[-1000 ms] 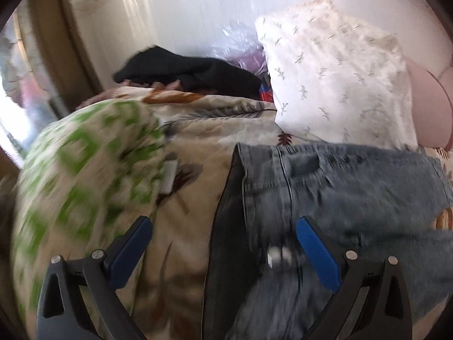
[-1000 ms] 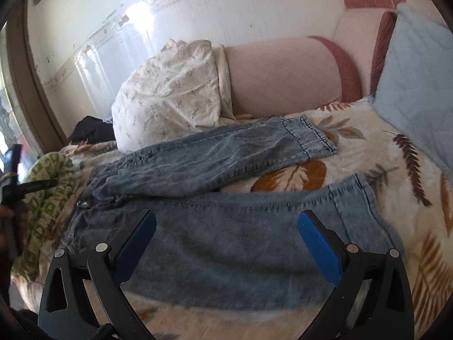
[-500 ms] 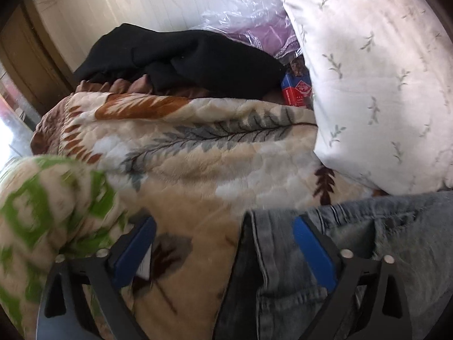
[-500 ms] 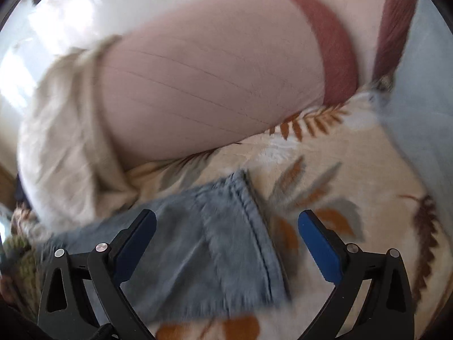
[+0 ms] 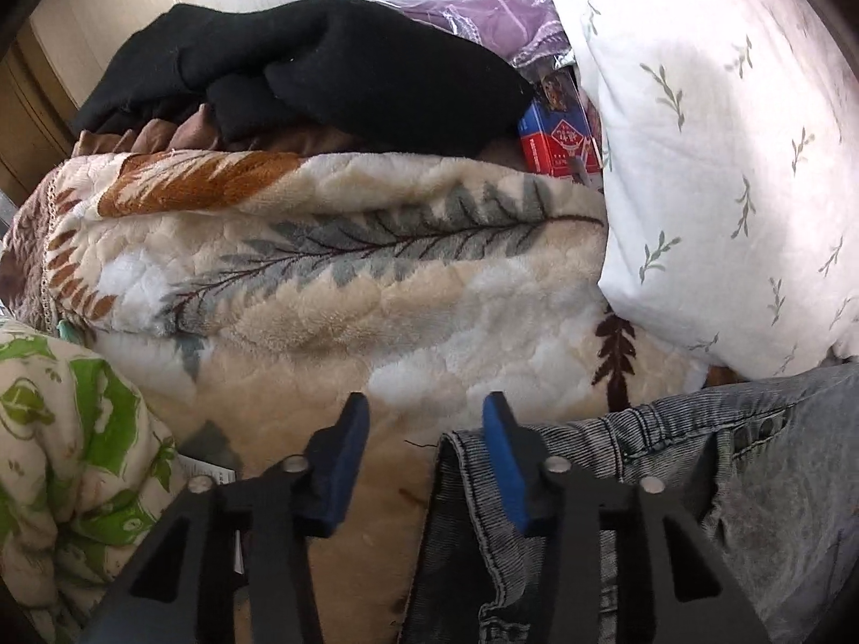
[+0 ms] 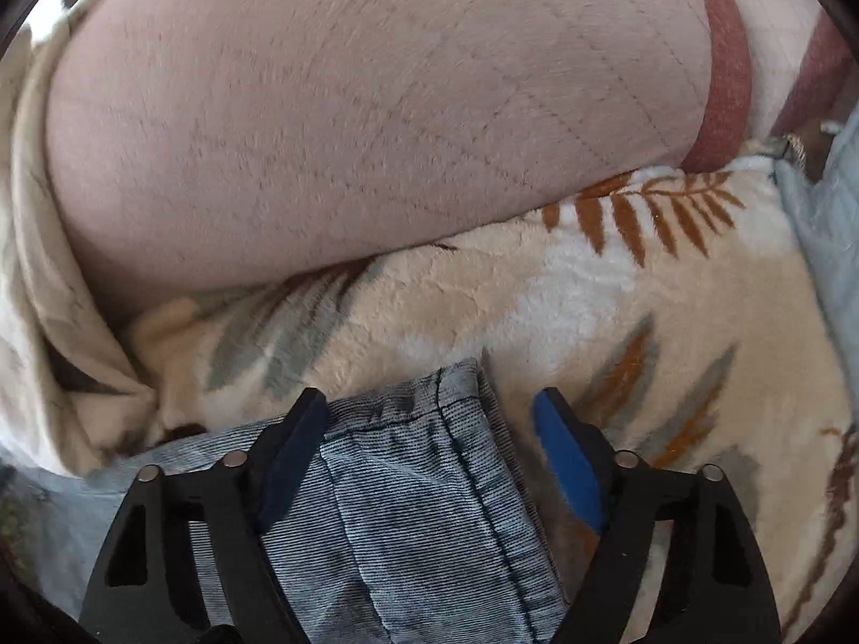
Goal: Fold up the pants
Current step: 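Grasp one leg hem with the right gripper while the left gripper grasps the other hem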
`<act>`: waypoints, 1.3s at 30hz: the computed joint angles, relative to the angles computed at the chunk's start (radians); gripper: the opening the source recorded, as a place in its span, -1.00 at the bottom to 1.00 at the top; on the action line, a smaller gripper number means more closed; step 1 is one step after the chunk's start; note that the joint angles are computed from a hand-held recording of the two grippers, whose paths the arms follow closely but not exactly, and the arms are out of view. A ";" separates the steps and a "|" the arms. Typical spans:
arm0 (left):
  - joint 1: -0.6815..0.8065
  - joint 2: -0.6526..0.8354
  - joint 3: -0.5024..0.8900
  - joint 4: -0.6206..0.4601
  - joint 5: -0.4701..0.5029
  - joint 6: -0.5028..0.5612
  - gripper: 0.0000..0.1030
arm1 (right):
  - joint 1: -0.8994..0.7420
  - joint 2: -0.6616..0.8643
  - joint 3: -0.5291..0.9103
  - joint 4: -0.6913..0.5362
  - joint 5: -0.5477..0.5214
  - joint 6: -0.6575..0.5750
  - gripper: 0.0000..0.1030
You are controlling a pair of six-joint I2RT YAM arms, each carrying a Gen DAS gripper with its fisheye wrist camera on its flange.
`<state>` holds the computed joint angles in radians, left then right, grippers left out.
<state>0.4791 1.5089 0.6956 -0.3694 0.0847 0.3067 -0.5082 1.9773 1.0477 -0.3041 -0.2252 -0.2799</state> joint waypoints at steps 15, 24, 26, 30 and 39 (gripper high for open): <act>0.070 0.072 0.118 -0.115 0.100 -0.007 -0.21 | -0.011 -0.035 -0.076 0.077 0.033 -0.008 0.17; 0.041 0.182 0.165 -0.059 0.135 -0.081 -0.80 | 0.016 -0.017 -0.094 0.135 0.027 0.016 0.17; 0.072 0.234 0.226 -0.082 0.183 -0.082 -0.86 | 0.010 -0.021 -0.106 0.151 0.023 0.019 0.15; 0.084 0.250 0.244 -0.083 0.169 -0.056 -0.89 | 0.004 -0.045 -0.137 0.175 0.014 0.019 -0.12; 0.158 0.014 0.103 -0.164 0.211 0.015 -0.29 | -0.021 -0.054 -0.111 0.114 -0.023 0.017 -0.07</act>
<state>0.6376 1.5234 0.7982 -0.5331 0.2961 0.3214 -0.5293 1.9230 0.9370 -0.1903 -0.2477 -0.2629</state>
